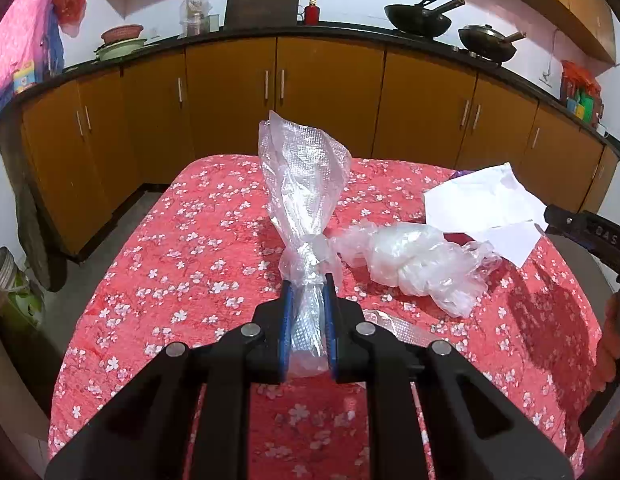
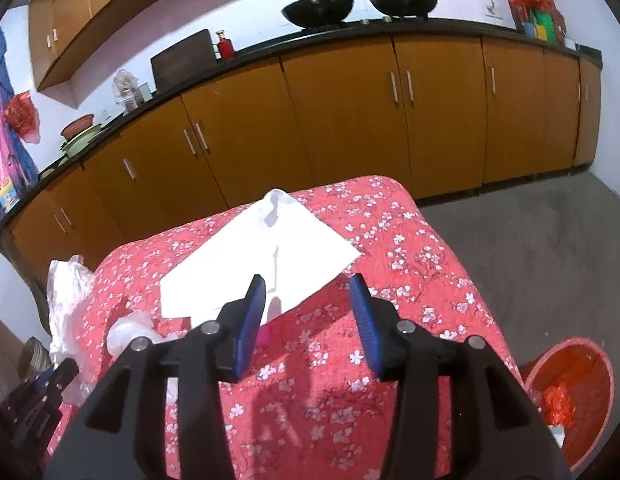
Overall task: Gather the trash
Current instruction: 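Close the left tool on clear bubble wrap while the right tool grasps white paper, then lift the bubble wrap and paper and carry them toward the orange basket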
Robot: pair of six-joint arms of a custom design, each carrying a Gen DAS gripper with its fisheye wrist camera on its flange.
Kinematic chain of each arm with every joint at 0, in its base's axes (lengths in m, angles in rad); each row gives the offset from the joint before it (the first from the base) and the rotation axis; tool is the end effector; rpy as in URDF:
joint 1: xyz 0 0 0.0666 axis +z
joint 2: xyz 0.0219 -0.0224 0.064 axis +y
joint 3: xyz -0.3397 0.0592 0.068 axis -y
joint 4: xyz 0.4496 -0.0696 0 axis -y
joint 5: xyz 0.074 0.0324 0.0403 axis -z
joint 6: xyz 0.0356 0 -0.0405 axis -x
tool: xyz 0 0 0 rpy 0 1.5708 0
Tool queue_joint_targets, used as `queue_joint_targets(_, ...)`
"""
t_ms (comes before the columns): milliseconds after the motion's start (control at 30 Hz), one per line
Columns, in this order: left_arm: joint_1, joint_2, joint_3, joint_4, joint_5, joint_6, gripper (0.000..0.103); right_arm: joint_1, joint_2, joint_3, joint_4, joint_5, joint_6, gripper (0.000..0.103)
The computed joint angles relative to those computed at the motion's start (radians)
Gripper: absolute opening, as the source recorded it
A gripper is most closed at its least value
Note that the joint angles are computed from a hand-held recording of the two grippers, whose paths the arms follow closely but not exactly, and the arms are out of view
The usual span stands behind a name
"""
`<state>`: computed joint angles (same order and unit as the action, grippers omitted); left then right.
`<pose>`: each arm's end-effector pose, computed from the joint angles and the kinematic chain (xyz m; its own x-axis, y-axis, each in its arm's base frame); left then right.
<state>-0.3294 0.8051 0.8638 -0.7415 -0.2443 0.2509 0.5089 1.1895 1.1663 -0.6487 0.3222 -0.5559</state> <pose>0.3513 -0.1114 0.3804 -0.6122 -0.0453 -0.7894 -0.0162 0.9989 -0.0448 0.4356 0.2297 0.3935 -0.5914 0.2432 -0.7688 0.0781 0.9662 0.2456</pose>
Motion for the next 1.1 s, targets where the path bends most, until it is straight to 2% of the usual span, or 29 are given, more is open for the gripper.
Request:
queue_joint_targets(133, -0.01, 0.002, 0.002, 0.004, -0.005, -0.011, 0.014, -0.015, 0.012, 0.002, -0.003, -0.03, -0.038, 0.045)
queue_joint_targets(300, -0.008, 0.007, 0.004, 0.001, -0.006, -0.011, 0.014, -0.018, 0.041, 0.023, -0.008, -0.035, -0.032, 0.045)
queue_joint_targets(367, -0.009, 0.009, 0.005, 0.0, -0.01, -0.012, 0.014, -0.016, 0.05, 0.03, -0.007, -0.031, -0.023, 0.04)
queue_joint_targets(433, -0.013, 0.011, 0.006, 0.0, -0.017, -0.017, 0.014, -0.015, 0.06, 0.037, -0.007, -0.034, -0.012, 0.022)
queue_joint_targets(500, -0.016, 0.011, 0.007, 0.0, -0.021, -0.022, 0.014, -0.012, 0.064, 0.04, -0.005, -0.03, 0.003, 0.008)
queue_joint_targets(567, -0.021, 0.011, 0.007, 0.001, -0.026, -0.025, 0.014, -0.004, 0.058, 0.035, 0.006, -0.009, 0.032, 0.002)
queue_joint_targets(833, -0.026, 0.016, 0.012, -0.015, -0.038, 0.003, 0.014, 0.025, -0.004, 0.005, 0.032, 0.081, 0.12, 0.002)
queue_joint_targets(1100, -0.042, -0.017, -0.009, -0.005, -0.051, 0.009, 0.014, 0.043, -0.086, -0.023, 0.014, 0.137, 0.146, 0.002)
